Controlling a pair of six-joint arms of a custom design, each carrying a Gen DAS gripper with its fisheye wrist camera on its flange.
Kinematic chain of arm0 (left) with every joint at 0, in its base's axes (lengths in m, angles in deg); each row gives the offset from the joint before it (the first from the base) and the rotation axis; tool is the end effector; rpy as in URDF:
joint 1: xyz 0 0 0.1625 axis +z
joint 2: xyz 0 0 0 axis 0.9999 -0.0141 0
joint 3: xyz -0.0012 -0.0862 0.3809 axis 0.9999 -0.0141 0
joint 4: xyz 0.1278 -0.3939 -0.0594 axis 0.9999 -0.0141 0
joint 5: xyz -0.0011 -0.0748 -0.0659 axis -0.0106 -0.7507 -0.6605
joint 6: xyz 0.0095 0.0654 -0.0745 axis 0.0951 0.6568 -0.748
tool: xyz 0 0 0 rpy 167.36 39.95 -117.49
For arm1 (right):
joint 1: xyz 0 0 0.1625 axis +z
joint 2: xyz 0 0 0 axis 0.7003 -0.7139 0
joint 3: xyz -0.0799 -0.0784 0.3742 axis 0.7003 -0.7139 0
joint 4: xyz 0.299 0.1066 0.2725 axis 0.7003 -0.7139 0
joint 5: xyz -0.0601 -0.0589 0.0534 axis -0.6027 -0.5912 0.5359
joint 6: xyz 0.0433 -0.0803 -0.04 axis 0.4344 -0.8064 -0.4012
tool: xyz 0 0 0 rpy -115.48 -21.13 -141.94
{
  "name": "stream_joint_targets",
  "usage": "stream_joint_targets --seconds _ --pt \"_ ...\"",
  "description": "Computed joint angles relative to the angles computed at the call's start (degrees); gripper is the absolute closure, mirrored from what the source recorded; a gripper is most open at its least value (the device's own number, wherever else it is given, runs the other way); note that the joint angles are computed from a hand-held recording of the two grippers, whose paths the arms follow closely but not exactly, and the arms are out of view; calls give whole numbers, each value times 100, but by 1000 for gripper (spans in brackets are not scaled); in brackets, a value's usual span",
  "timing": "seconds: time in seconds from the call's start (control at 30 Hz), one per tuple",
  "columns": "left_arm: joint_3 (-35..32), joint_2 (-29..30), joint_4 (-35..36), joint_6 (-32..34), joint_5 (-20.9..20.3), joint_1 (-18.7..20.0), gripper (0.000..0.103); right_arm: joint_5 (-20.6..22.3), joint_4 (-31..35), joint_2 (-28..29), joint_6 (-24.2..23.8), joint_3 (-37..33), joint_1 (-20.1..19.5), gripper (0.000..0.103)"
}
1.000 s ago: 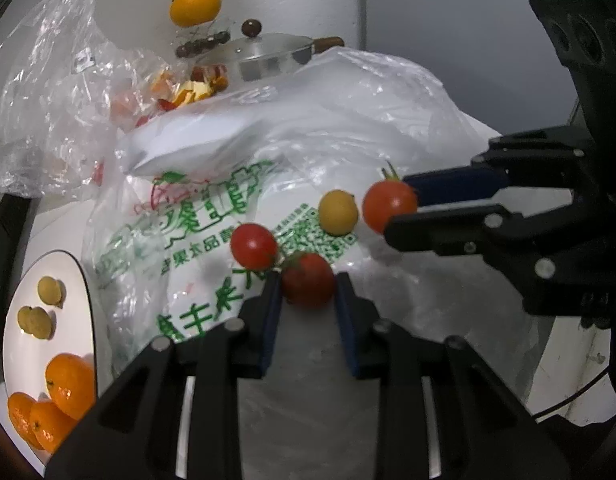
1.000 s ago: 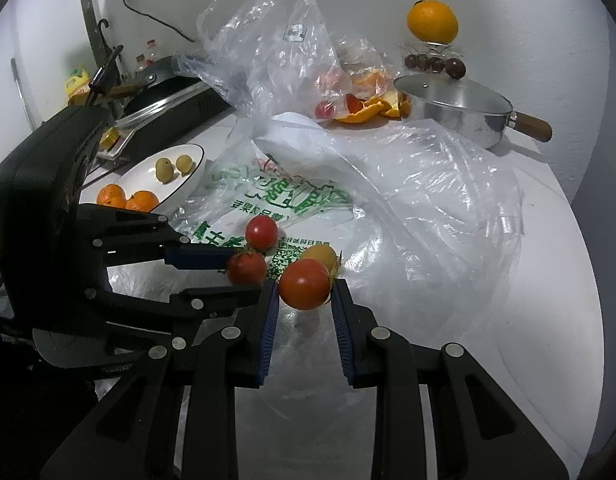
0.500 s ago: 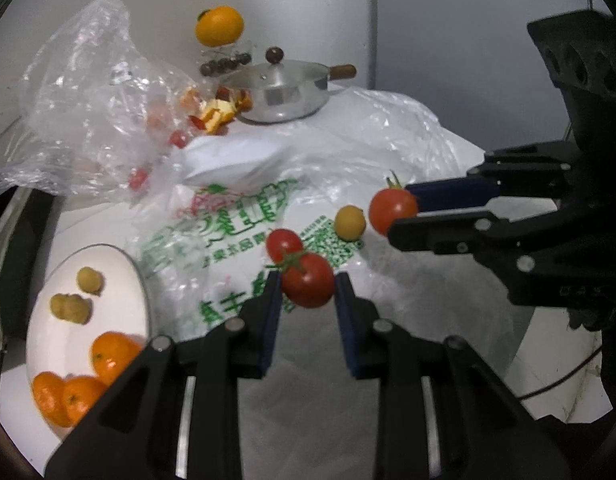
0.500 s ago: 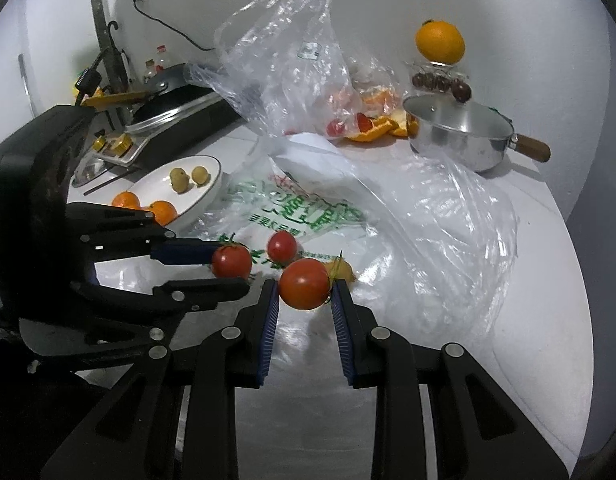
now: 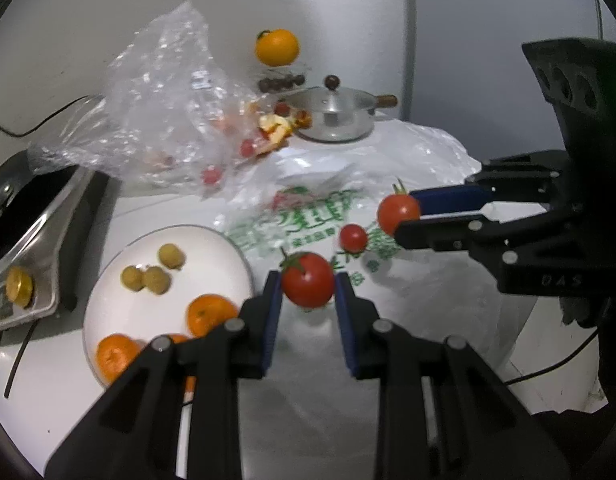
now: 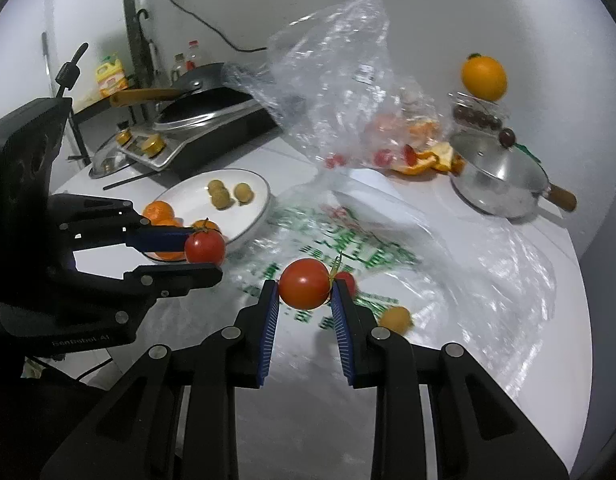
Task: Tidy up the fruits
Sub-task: 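Carry both cherry tomatoes over to the white plate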
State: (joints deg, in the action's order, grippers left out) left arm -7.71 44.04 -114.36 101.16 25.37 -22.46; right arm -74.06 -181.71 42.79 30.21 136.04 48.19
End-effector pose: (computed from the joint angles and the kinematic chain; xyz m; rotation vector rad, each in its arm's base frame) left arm -0.1232 -0.7512 0.0868 0.9369 2.2967 -0.7699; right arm 0.1470 -0.7615 0.0726 1.0265 -2.4282 0.6666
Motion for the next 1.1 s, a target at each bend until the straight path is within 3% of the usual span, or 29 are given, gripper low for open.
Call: stream_joint_targets --seconds 0.67,1.1 --pt "394 -581 -360 -82 11 338 76 -87 655 816 -92 -1031 399 74" --pt "-51 -580 -280 115 0 629 76 -88 1270 1472 -13 -2039 540 74"
